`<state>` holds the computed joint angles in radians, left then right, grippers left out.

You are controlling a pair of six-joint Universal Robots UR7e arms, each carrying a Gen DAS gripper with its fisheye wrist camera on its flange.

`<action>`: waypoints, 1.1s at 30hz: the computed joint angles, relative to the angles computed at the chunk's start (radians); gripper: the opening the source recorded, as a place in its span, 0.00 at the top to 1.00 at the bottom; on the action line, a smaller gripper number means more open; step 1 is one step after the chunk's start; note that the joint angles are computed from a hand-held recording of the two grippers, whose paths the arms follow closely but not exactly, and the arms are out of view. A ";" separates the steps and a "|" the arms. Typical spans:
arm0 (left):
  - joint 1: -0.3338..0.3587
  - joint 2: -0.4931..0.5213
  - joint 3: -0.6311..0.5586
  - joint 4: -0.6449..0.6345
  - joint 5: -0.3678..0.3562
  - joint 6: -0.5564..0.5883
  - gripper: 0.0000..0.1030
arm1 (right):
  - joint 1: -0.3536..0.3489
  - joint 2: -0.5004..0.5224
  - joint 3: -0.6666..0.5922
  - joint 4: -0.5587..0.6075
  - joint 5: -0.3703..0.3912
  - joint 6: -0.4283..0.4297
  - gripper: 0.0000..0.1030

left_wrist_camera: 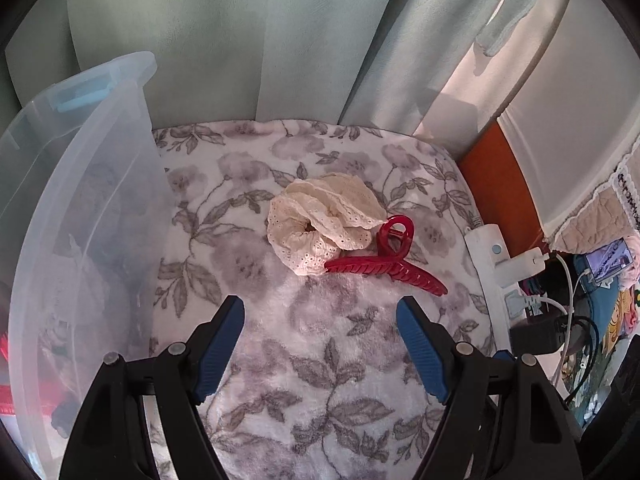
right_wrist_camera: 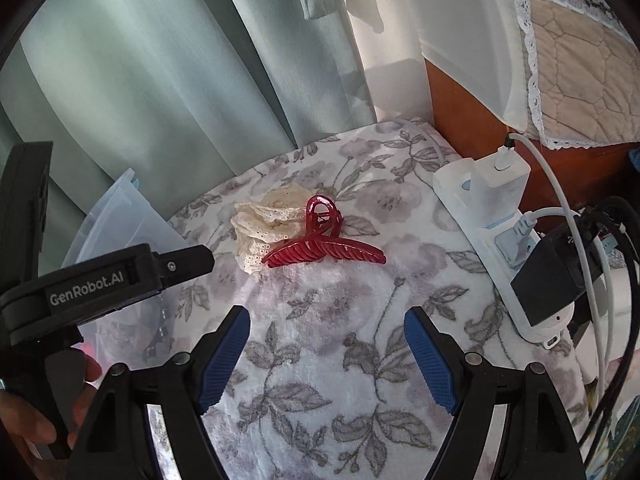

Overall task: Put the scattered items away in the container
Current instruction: 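Move both open tools away from the container toward the lace scrunchie and red clip, then grasp the cream lace scrunchie with the left tool while the right tool grasps the red claw clip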

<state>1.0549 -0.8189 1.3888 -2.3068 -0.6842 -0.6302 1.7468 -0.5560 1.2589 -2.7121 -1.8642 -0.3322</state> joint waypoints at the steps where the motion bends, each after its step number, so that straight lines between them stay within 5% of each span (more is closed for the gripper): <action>1: 0.006 0.008 -0.010 -0.004 -0.001 0.004 0.23 | -0.001 0.007 -0.010 0.007 -0.004 -0.001 0.20; 22: 0.117 0.151 -0.203 -0.069 -0.097 0.056 0.24 | -0.016 0.140 -0.199 0.073 -0.029 -0.024 0.20; 33: 0.146 0.179 -0.235 -0.114 -0.107 0.086 0.58 | -0.020 0.194 -0.288 0.096 -0.019 -0.018 0.20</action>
